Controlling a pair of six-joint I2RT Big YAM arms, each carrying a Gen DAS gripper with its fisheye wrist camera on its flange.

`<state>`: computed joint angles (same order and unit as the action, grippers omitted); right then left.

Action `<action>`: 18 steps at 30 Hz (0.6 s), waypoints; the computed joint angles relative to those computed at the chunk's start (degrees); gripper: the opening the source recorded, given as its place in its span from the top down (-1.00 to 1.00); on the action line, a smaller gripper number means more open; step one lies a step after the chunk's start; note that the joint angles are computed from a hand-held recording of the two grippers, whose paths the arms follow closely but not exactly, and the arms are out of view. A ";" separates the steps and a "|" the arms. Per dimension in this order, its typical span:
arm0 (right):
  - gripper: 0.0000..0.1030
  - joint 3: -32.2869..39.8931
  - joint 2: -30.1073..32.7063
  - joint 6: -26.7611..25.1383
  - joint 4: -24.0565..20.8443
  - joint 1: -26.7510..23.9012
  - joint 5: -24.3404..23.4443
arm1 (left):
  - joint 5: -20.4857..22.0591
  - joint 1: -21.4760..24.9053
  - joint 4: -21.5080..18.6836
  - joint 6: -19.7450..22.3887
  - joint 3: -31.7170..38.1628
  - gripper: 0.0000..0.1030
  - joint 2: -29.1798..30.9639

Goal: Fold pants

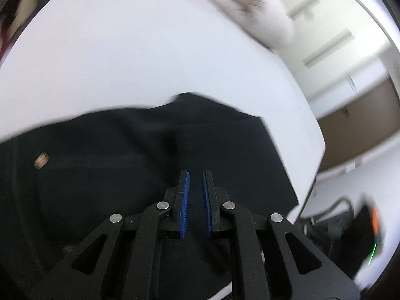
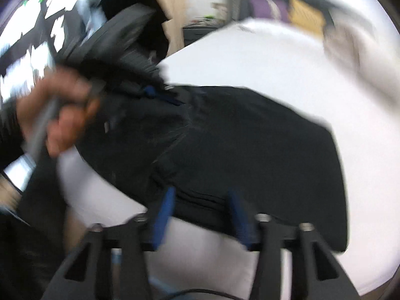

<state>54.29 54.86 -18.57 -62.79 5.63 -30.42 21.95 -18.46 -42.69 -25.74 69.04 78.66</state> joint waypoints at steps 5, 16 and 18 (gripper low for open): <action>0.52 14.31 20.75 -5.79 -13.08 -14.97 -19.56 | -1.95 -3.80 -3.97 6.75 -0.14 0.81 2.97; 1.00 26.92 44.60 4.27 -14.65 -16.88 -23.43 | 1.84 -2.61 3.41 7.11 -7.90 0.81 -0.19; 1.00 25.70 44.08 1.69 -16.61 -17.91 -24.85 | 2.22 -2.78 3.34 6.21 -7.23 0.81 0.06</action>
<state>79.99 98.94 -16.88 -79.40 -12.28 -55.27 24.17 -21.24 -39.35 -19.53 61.81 78.72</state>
